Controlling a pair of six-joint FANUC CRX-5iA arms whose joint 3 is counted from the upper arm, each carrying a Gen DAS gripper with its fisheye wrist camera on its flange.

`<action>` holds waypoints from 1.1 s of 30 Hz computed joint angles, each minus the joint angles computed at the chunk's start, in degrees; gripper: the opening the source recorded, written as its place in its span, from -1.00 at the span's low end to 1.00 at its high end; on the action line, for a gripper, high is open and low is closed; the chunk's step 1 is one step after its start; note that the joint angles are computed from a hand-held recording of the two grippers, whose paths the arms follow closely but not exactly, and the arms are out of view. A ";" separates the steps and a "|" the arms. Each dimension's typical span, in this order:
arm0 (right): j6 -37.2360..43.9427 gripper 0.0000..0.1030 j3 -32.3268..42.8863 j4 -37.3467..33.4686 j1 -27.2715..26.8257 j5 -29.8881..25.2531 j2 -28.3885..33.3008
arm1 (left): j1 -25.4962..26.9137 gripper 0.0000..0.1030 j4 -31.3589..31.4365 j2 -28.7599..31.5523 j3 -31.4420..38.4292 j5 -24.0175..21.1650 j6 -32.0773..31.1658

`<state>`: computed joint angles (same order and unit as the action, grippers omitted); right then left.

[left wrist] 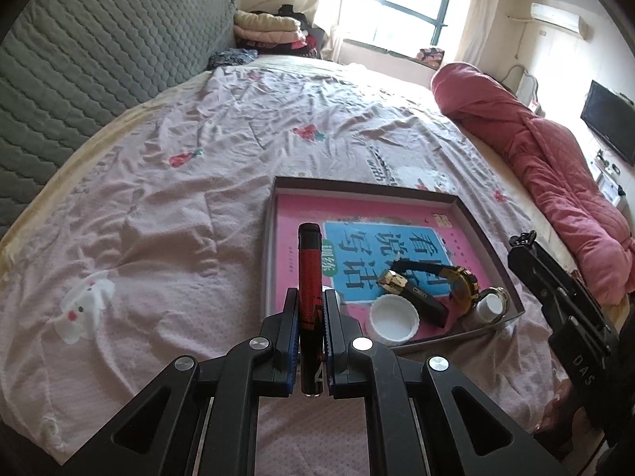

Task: Organize rigid objects
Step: 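Carry the lighter with the left tool while the right tool carries the clip into the box, then lower the lighter into the box with the left tool while the right tool lowers the clip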

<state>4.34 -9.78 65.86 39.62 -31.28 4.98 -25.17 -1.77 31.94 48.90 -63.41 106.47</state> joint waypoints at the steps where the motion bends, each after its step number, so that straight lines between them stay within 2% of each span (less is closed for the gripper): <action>1: -0.07 -0.30 -0.30 0.16 -0.14 0.50 -0.07 | -0.19 -0.80 -0.01 0.55 0.52 -0.14 -0.12; 8: 3.37 -0.30 -0.42 -3.79 -0.58 1.64 0.57 | -1.01 -0.80 2.20 5.65 6.22 -2.10 -1.79; 16: 6.88 -0.30 0.03 -6.01 -0.11 0.75 1.59 | -2.12 -0.80 1.74 10.63 12.84 -5.54 -2.78; 25: 11.39 -0.30 1.12 -8.99 1.03 -0.46 2.77 | -2.55 -0.80 1.19 12.70 15.24 -6.94 -3.38; 33: 13.84 -0.30 2.14 -11.33 1.26 -1.87 3.66 | -2.50 -0.80 1.79 12.94 14.42 -6.93 -3.76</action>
